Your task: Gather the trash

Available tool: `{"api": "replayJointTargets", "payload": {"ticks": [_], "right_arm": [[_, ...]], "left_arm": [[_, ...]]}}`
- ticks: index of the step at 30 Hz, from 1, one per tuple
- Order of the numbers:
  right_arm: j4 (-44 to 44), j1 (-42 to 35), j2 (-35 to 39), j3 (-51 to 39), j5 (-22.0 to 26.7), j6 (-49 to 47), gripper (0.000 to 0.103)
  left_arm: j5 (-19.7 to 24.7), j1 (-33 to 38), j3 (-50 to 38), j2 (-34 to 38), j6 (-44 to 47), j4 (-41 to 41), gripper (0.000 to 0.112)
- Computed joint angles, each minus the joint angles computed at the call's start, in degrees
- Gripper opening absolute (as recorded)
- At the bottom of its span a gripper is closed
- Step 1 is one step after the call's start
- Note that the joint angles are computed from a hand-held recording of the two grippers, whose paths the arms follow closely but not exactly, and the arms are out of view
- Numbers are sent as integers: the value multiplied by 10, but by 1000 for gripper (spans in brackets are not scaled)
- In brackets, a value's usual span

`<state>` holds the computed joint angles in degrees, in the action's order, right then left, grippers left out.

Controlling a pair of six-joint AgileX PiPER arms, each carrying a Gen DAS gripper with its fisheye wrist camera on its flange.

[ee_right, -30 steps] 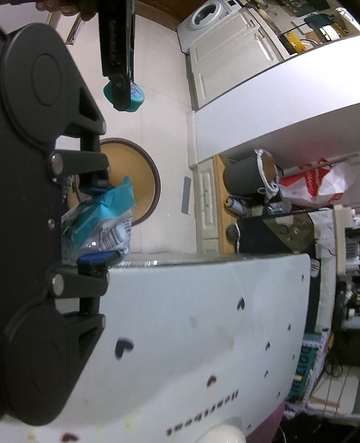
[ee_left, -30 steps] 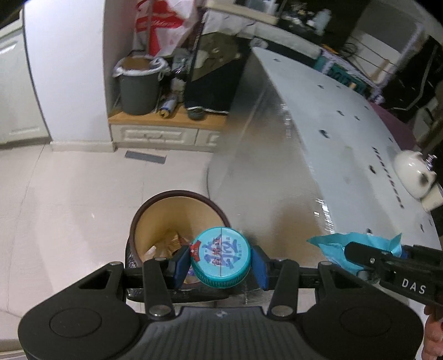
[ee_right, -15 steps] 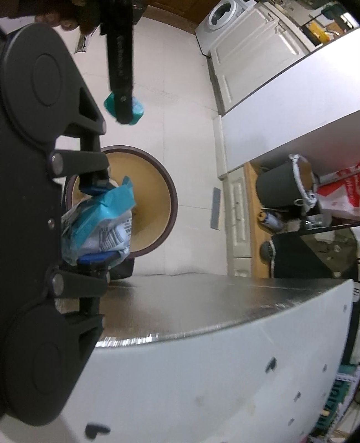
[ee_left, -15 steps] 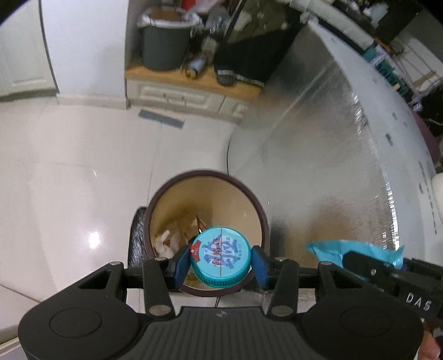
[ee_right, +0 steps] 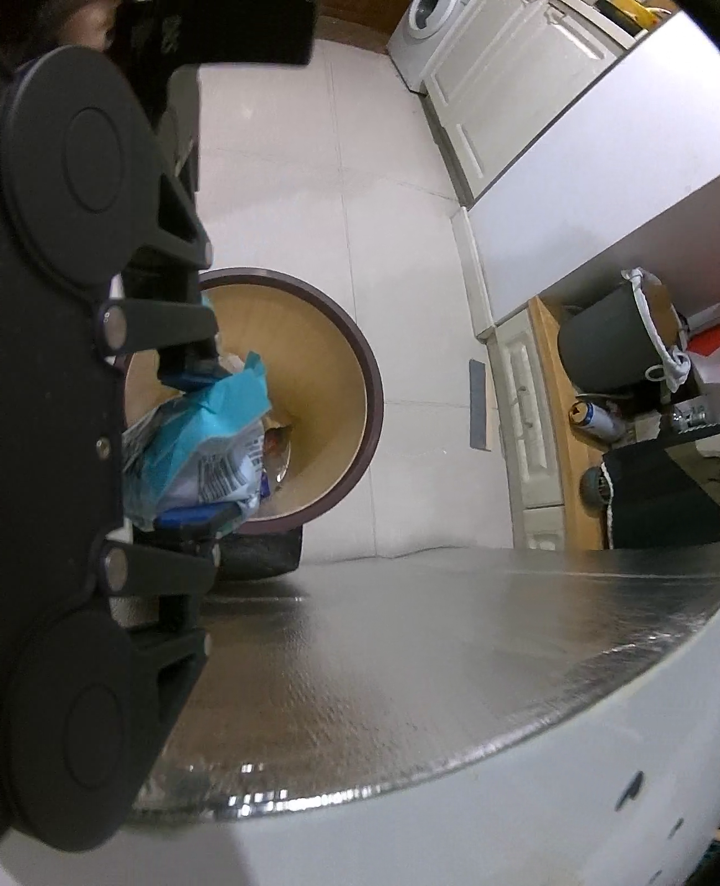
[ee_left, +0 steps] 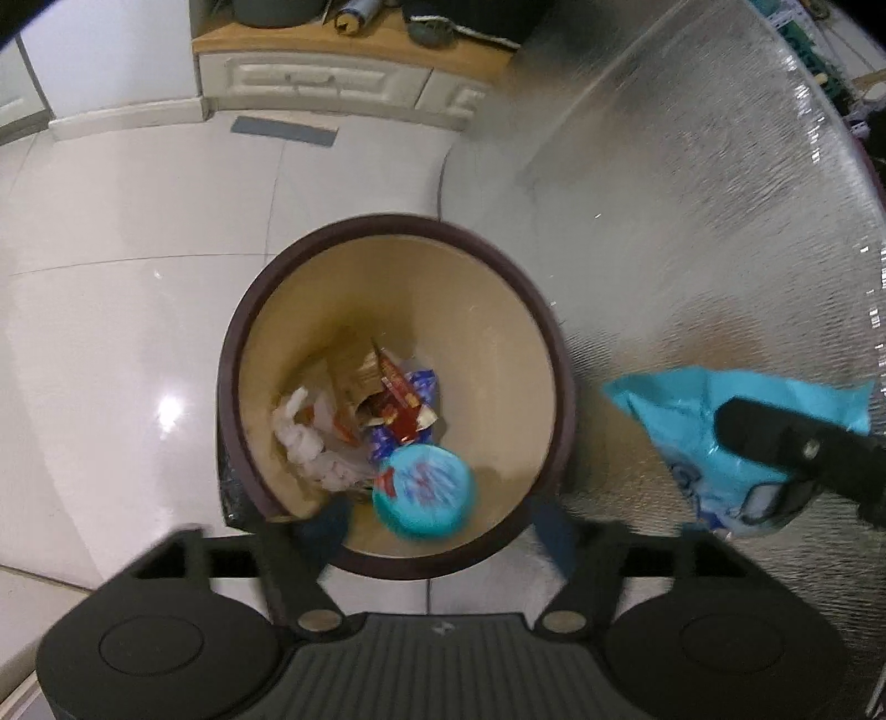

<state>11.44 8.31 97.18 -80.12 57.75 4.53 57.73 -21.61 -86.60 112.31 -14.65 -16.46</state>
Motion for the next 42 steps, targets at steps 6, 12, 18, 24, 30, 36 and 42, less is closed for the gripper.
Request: {"api": "replayJointTargets", "payload": {"ticks": [6,12,18,24,30,36,42], "right_arm": [[22,0,38,-4,-10,-12,41],[59,12,69,-23,-20,-39,46],[48,27,86,-30,-19,-34,76],[36,25,78,-12,-4,-53,82],[20,19,61,12,-4,-59,86],[20,7,33,35,-8,-64,92],[20,-4,7,45,-10,-61,98]], "left_arm": [[13,6,27,-7,7,15,79],[12,21,59,-33,0,29,88],[11,27,71,-57,-11,42,102],[12,25,70,-64,-11,51,103],[21,18,59,-72,-16,65,103],[31,9,51,-85,-19,74,103],[39,6,50,-103,-25,82,103]]}}
